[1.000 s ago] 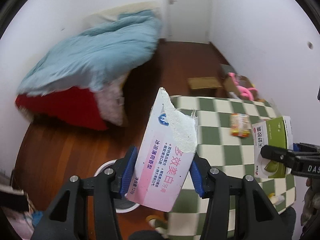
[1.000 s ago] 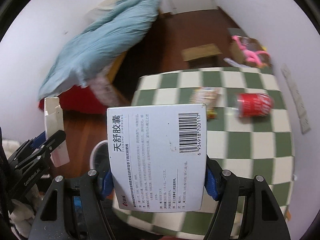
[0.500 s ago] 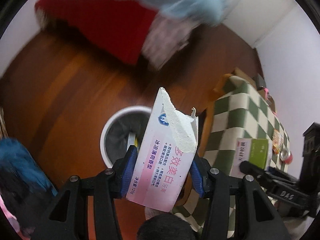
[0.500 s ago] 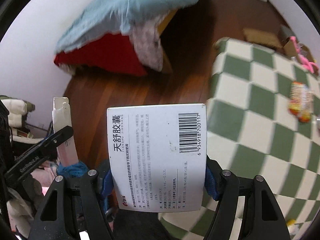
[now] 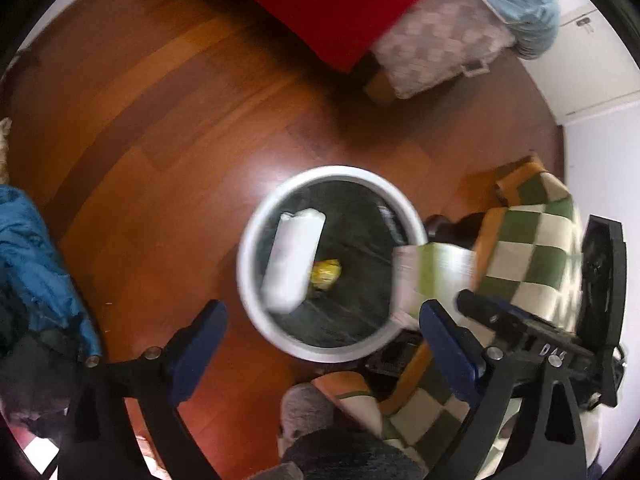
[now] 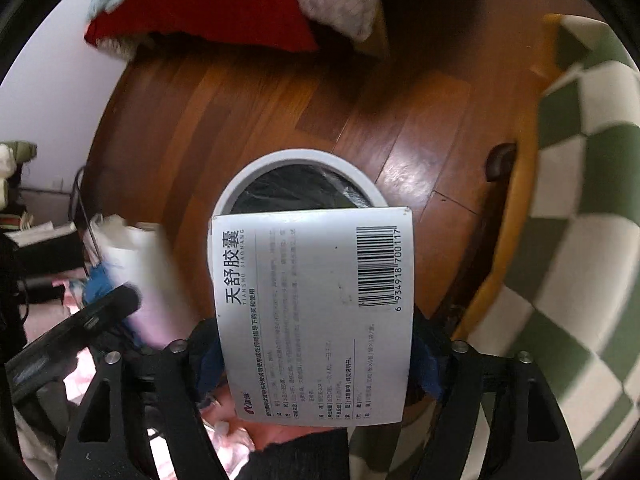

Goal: Collect trash
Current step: 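Carry both items over the bin and open both tools to drop them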

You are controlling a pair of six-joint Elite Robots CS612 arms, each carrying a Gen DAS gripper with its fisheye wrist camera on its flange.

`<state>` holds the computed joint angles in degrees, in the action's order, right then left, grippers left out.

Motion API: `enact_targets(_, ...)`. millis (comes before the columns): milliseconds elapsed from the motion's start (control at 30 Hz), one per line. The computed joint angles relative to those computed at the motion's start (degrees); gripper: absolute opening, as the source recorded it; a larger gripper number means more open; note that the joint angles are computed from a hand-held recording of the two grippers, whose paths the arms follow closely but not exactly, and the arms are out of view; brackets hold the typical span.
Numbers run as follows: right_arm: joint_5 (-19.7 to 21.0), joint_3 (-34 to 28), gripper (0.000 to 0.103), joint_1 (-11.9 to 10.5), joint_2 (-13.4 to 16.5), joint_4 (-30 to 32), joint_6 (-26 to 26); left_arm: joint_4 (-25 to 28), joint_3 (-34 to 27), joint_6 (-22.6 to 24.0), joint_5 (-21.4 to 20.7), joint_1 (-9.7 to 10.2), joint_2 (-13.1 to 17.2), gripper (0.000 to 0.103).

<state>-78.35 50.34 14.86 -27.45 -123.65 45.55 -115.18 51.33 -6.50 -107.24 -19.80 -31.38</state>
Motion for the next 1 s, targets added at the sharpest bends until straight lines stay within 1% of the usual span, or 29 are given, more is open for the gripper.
enact_targets(33,0.0,-1.1,0.099,-0.1,0.7,1.1,-0.4,-1.5,1.3,-0.1,1.6,-0.01,-0.7,0.098)
enact_targets(67,-0.1,-1.7,0.103,-0.2,1.3,1.5,-0.6,-3.4,2.6,0.0,3.8,-0.21,-1.4,0.098)
enact_targets(100,-0.2,-2.1,0.103,-0.2,1.6,1.7,-0.8,-4.7,3.4,0.0,5.9,-0.39,-1.7,0.098)
enact_targets(200,-1.8,-2.4,0.103,0.3,1.7,3.2,-1.1,-11.3,8.7,0.2,13.6,-1.13,-4.5,0.098)
enact_targets(233,-2.3,-2.2,0.103,0.5,1.5,3.1,-1.2,-12.7,10.0,0.3,15.3,-1.29,-5.2,0.098)
enact_targets(300,-4.0,-2.3,0.103,0.8,1.2,4.2,-1.7,-14.6,12.0,0.3,17.3,-1.49,-6.1,0.098)
enact_targets(367,-6.1,-2.0,0.103,1.4,0.7,5.7,-1.7,-15.5,13.7,0.4,18.2,-1.69,-7.2,0.098)
enact_targets(500,-9.3,-0.1,0.103,2.3,-1.0,6.2,-1.9,-16.4,15.5,0.9,17.9,-2.05,-8.5,0.098)
enact_targets(767,-10.5,6.4,0.103,3.9,-6.0,1.7,0.0,-21.1,20.6,3.2,18.5,-2.71,-12.7,0.098)
enact_targets(867,-11.9,8.8,0.103,4.6,-8.2,-0.2,0.5,-23.4,22.6,3.9,18.8,-2.90,-14.5,0.098)
enact_targets(1000,-13.8,11.5,0.103,5.4,-10.9,-2.7,0.8,-25.9,25.0,4.8,18.2,-2.93,-17.0,0.098)
